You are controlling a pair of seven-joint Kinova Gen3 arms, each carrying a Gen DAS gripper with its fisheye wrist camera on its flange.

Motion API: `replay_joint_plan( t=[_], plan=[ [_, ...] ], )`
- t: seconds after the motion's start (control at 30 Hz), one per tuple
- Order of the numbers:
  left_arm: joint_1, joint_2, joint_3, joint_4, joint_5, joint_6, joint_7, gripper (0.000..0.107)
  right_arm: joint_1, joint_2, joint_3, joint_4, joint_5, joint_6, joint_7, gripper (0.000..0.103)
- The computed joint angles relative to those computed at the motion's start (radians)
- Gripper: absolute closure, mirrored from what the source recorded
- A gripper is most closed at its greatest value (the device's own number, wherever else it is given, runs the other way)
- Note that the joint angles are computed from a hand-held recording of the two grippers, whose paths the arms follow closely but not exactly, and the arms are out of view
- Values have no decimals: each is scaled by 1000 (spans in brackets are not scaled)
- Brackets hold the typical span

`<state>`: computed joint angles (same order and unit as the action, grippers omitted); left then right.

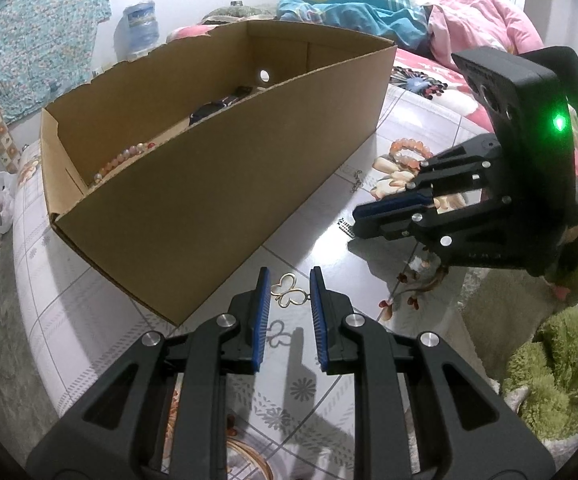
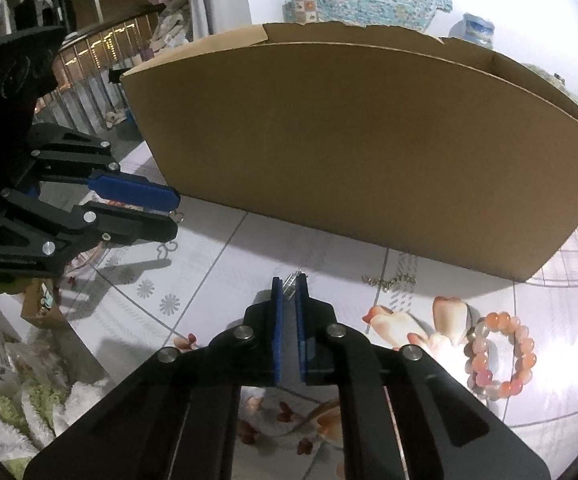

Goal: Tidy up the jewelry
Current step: 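Close the right tool on the small rectangular charm while the left tool holds the butterfly charm, then carry both tools over the box and open them to drop the charms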

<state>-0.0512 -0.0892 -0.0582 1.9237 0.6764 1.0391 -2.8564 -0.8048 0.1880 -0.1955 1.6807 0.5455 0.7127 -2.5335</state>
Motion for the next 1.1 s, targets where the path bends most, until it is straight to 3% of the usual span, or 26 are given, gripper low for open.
replay_joint_plan(
  t=[0.3, 0.4, 0.47, 0.83, 1.1],
  plan=[
    [0, 12, 6, -5, -6, -3, 8, 89, 23, 20, 2, -17, -38, -6, 80, 83],
    [-2, 16, 7, -7, -6, -4, 12, 89, -21, 37, 18, -44, 6, 50, 31, 85],
    [-3, 18, 7, -7, -4, -5, 14, 89, -29, 40, 18, -49, 2, 56, 1, 97],
    [-6, 5, 0, 3, 7, -6, 2, 89, -69, 26, 15, -19, 67, 70, -163, 98],
    [-7, -44, -26, 8, 30, 30, -18, 89, -75, -45, -16, 32, 141, 83, -267, 98]
  ],
)
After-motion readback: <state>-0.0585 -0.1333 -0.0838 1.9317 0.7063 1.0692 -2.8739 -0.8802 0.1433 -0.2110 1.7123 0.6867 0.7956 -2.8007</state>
